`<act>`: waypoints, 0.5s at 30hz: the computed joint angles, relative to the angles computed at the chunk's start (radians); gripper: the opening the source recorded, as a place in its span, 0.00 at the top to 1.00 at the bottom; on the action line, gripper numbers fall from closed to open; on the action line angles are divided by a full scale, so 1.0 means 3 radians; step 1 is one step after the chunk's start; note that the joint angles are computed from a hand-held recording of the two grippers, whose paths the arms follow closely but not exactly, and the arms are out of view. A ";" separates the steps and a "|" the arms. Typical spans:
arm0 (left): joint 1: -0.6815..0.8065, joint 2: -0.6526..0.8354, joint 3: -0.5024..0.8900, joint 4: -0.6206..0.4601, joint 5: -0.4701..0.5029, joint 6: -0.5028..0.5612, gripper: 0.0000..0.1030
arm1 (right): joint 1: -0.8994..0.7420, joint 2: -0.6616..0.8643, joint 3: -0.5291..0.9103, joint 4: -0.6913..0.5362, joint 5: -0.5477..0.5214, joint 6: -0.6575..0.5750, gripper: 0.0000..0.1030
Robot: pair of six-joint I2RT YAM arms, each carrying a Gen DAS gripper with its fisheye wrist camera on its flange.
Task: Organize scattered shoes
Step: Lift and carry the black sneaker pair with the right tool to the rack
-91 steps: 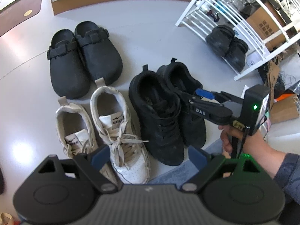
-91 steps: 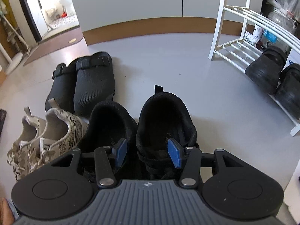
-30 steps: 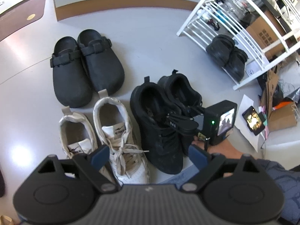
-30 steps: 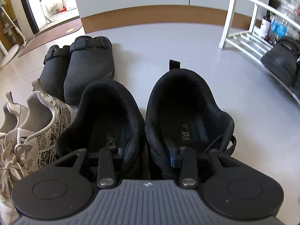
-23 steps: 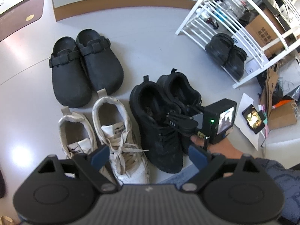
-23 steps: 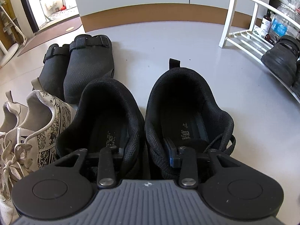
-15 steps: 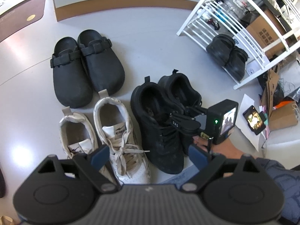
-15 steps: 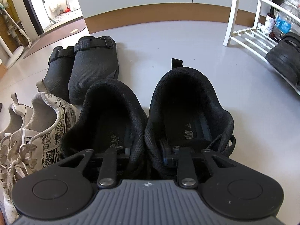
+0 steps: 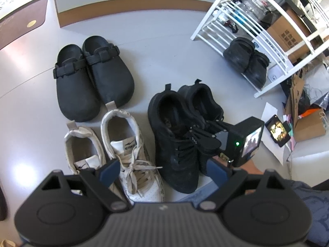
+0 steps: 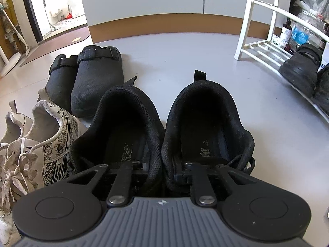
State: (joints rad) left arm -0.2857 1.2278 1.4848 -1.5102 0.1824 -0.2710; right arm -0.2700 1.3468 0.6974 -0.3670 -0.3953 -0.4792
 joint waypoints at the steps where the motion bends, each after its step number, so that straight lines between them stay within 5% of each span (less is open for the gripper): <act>1: -0.0002 -0.0001 0.0006 -0.0001 -0.0001 -0.0001 0.10 | -0.0017 -0.0032 -0.0009 -0.0007 -0.0003 -0.0005 0.82; 15: -0.0153 0.0045 0.0318 -0.0020 -0.0056 -0.0094 0.10 | -0.0178 -0.0353 0.0519 -0.0534 -0.0058 0.0080 0.83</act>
State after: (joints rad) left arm -0.3317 1.2413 1.5803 -1.5162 0.1655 -0.2992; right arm -0.3234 1.2408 0.8530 -0.5273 -0.4129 -0.4551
